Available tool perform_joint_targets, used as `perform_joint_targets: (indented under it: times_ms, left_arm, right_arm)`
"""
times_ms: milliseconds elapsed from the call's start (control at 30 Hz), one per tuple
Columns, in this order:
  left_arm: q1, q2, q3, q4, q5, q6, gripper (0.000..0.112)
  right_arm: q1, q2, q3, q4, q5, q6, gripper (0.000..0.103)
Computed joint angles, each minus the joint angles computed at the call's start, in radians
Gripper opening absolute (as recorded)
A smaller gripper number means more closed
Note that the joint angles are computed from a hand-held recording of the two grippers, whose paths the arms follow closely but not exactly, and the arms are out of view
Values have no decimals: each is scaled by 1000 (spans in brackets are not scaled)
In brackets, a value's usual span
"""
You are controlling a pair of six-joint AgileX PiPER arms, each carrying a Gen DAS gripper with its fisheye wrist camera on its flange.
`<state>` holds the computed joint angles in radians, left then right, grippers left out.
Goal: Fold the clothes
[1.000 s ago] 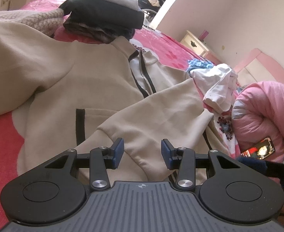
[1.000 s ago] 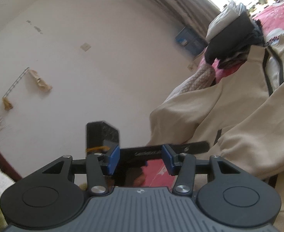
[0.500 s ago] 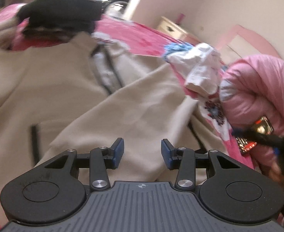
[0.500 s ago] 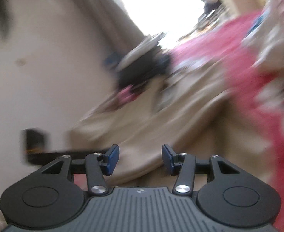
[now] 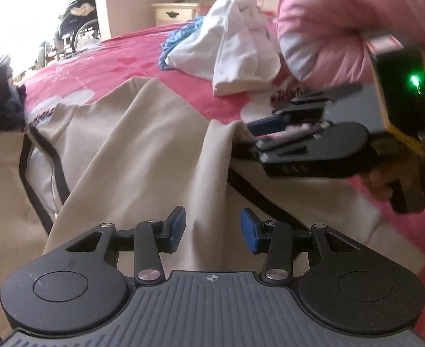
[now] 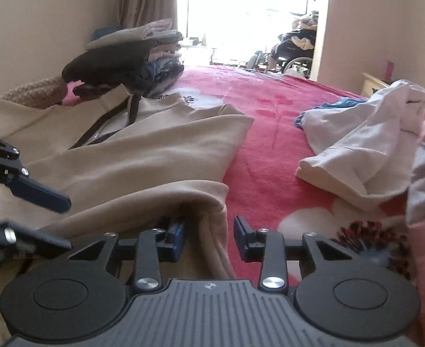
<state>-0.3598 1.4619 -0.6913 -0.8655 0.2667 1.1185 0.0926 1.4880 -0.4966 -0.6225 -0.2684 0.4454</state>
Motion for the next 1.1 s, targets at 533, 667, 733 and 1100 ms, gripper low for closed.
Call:
perform_joint_targets:
  times_ms: [533,667,733,1100]
  left_arm:
    - [-71,87,-131,238,113,-175,37]
    - [121,107,-260,-4,358,-81,40]
    - [136,149,-340,-10,339,-145,41]
    - [31,737,-1178,462,451,-761,50]
  right_arm:
    - [-540,337,69,-324,-663,598,12]
    - [-528,349,89,-289,-681,535,12]
    - [-524,357,94,-271,-695,510,12]
    - [-511,387,113,-208,-754,412,13]
